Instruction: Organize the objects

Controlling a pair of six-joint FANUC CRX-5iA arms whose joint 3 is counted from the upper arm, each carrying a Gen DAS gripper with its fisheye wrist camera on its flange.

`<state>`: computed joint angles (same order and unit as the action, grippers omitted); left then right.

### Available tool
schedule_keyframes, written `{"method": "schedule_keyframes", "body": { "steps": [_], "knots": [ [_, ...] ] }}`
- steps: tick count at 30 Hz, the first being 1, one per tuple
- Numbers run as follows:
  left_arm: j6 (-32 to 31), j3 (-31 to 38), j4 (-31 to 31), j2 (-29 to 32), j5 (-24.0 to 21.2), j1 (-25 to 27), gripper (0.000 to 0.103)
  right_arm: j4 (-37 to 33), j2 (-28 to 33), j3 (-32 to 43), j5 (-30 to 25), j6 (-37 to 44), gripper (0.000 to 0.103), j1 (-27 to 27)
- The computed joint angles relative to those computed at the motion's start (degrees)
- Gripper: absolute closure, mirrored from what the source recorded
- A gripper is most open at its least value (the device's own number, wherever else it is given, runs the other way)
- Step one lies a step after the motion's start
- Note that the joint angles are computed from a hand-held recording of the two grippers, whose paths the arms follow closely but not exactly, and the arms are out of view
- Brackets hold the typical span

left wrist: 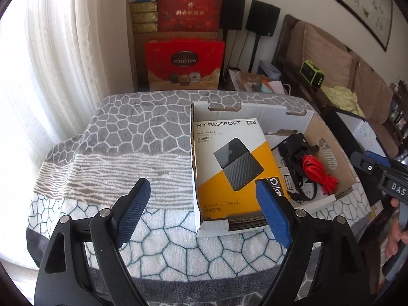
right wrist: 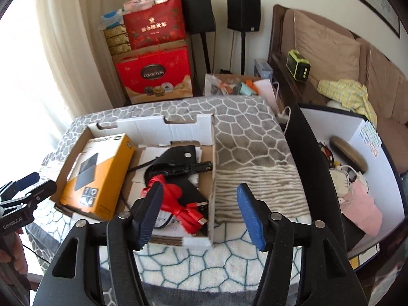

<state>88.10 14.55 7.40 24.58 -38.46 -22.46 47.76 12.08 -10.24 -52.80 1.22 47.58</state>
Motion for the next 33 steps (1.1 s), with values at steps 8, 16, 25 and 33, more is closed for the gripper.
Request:
{"method": "schedule_keyframes", "body": {
  "steps": [8, 16, 25, 33],
  "knots": [
    [4.1, -3.3, -4.3, -4.1, 2.1, -2.0, 0.000, 3.6, 0.4, -0.6, -2.7, -2.9, 0.020, 3.8],
    [6.2, -5.2, -6.3, -5.8, 2.8, -2.8, 0.000, 1.9, 0.3, -1.4, -3.7, -4.5, 0.014, 5.5],
    [11.8, -4.6, -11.8, -5.7, 1.4, -3.8, 0.000, 3.2, 0.2, -2.6, -4.7, -7.7, 0.001, 6.7],
    [14.2, -3.5, -15.1, -5.4, -0.5, -4.8, 0.000, 3.1, 0.7, -2.3, -6.0, -8.2, 0.001, 6.8]
  ]
}}
